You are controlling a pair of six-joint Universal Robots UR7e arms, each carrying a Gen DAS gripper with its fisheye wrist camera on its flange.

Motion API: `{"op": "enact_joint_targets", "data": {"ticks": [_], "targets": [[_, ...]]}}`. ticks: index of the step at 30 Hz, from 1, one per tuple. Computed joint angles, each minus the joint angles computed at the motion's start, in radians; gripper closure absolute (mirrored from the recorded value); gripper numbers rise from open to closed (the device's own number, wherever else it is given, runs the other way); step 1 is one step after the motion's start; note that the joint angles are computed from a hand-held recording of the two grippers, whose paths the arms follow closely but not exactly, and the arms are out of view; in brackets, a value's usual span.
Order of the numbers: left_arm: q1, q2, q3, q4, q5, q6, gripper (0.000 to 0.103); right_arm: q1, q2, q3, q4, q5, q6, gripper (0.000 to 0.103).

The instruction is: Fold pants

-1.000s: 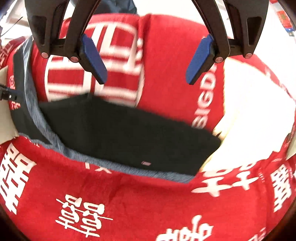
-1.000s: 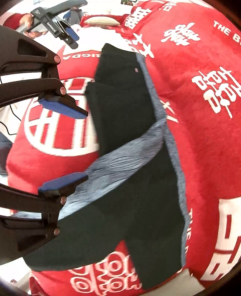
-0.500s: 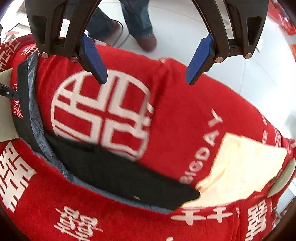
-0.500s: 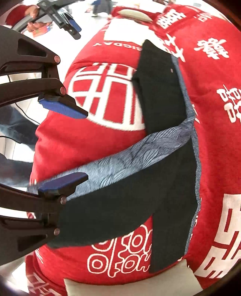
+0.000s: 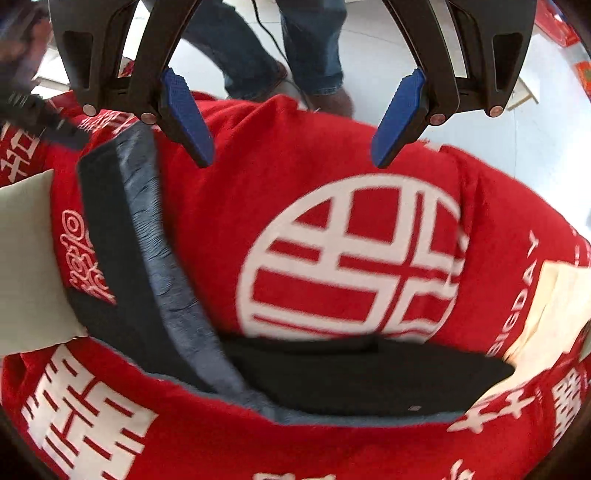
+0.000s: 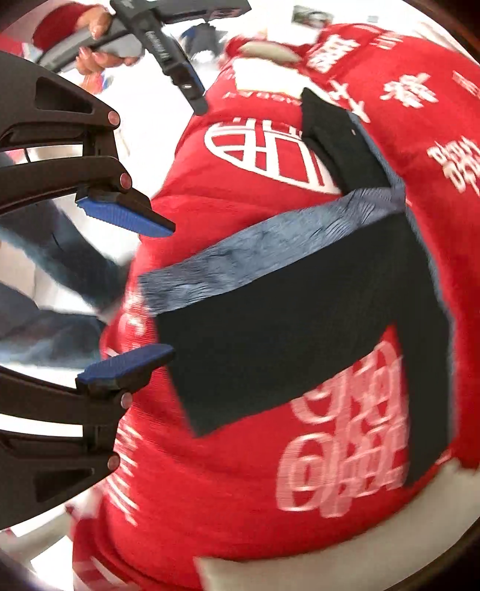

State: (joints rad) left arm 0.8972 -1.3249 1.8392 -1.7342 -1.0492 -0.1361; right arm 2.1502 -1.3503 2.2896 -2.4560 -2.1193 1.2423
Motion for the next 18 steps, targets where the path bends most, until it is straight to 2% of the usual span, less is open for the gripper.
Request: {"op": "enact_joint_targets", "data": {"ticks": [3,5,7,11,14,17,18], "targets": [[-0.011,0.035,-0.010,-0.007,-0.009,0.004,0.016,-0.015,-0.013,0.114,-0.215,0.055,0.013,0.039],[-0.013,0.059,-0.013,-0.005,-0.021,0.006,0.016,-0.024,0.001,0.161,-0.314,0.065,0.024,0.039],[-0.017,0.079,-0.003,-0.021,-0.031,0.019,0.016,-0.037,0.040,0.213,-0.490,0.073,0.011,0.039],[-0.013,0.124,-0.006,-0.046,-0.071,0.032,0.016,-0.072,0.147,0.251,-0.746,0.092,-0.042,0.039],[0.009,0.169,-0.029,-0.068,-0.136,0.041,0.016,-0.093,0.232,0.260,-0.913,0.112,-0.065,0.040],[0.030,0.223,-0.064,-0.089,-0.192,0.053,0.016,-0.099,0.306,0.256,-1.050,0.112,-0.067,0.041],[0.038,0.246,-0.082,-0.093,-0.211,0.056,0.016,-0.104,0.317,0.255,-1.069,0.115,-0.057,0.046]]}}
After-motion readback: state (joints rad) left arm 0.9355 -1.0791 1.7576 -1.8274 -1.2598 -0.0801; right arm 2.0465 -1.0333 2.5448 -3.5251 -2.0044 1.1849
